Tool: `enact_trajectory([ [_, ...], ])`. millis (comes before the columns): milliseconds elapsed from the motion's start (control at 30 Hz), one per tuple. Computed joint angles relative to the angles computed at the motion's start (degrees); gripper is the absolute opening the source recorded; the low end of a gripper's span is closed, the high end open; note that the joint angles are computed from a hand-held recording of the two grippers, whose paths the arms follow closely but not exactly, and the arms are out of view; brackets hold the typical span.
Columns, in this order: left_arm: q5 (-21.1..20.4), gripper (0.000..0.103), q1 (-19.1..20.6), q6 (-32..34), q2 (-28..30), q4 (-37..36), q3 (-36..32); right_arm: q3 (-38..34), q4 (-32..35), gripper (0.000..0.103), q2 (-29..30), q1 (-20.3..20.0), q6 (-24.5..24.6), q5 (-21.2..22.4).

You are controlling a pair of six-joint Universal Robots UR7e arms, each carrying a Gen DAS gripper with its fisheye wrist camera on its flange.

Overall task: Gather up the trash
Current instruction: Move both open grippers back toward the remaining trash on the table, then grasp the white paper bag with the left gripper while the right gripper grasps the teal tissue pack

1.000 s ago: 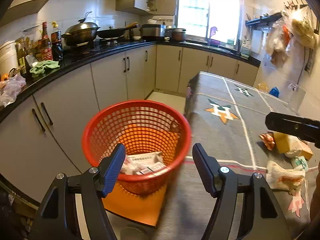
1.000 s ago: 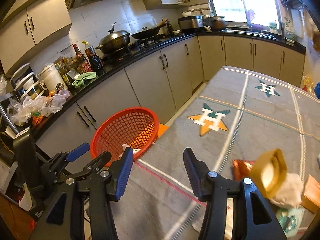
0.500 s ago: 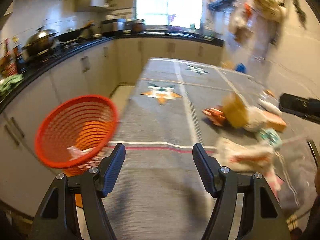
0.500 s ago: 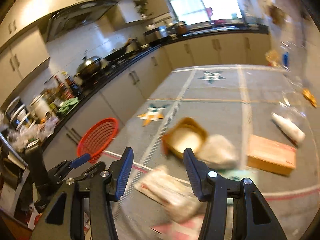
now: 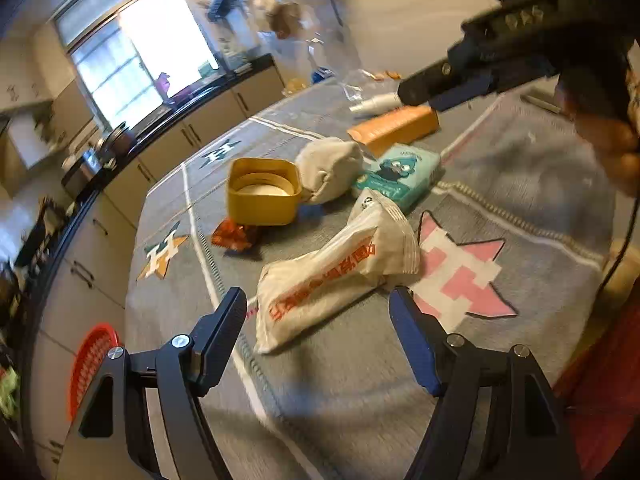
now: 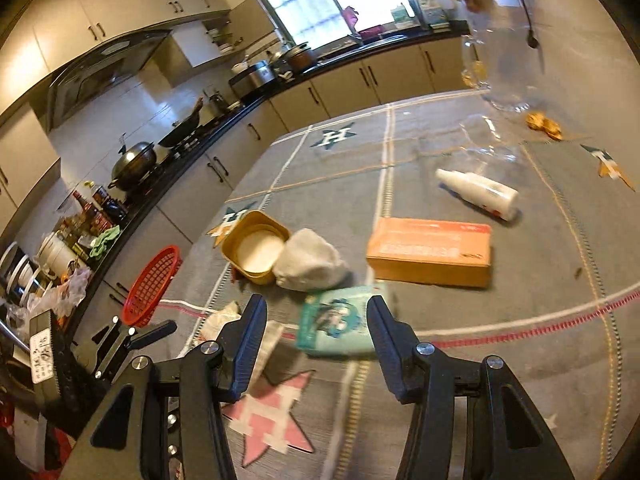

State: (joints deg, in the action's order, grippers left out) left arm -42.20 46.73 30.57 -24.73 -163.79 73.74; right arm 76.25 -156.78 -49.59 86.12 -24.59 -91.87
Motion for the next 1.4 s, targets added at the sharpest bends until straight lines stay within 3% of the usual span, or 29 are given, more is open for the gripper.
enact_trajectory([
  [400,0.5,0.073,1.7,-2.6,7.9,12.9,-15.7,-0.5,1.5,0.057,-0.7,-2.5,2.1,1.2],
  [533,-0.1,0.073,2.1,-9.1,9.9,17.7,-20.4,-1.2,2.5,0.057,-0.4,-2.9,2.8,1.4],
  [600,-1.2,0.052,2.4,-12.1,10.1,18.8,-21.2,-1.6,2.9,0.057,-0.1,-3.0,3.3,1.1],
  [767,-1.0,0.040,2.2,-15.4,9.3,16.5,-19.4,-3.9,5.1,0.057,1.3,-3.3,4.1,1.0],
  [1000,-6.4,0.032,2.1,-22.7,2.4,9.6,-9.5,-7.0,7.5,0.057,4.4,-2.4,3.3,-2.1],
  [1167,-6.5,0.032,1.8,-24.4,-1.4,5.3,-3.4,-5.5,10.5,0.059,4.4,-1.1,-1.7,-1.3],
  [1333,-6.3,0.032,2.2,-26.7,-3.5,3.1,-0.6,-4.8,22.6,0.059,2.5,-0.2,-10.3,4.8],
  [1400,-6.6,0.032,2.4,-27.6,-4.1,2.6,0.0,-4.5,20.0,0.059,2.4,0.5,-11.7,3.1],
])
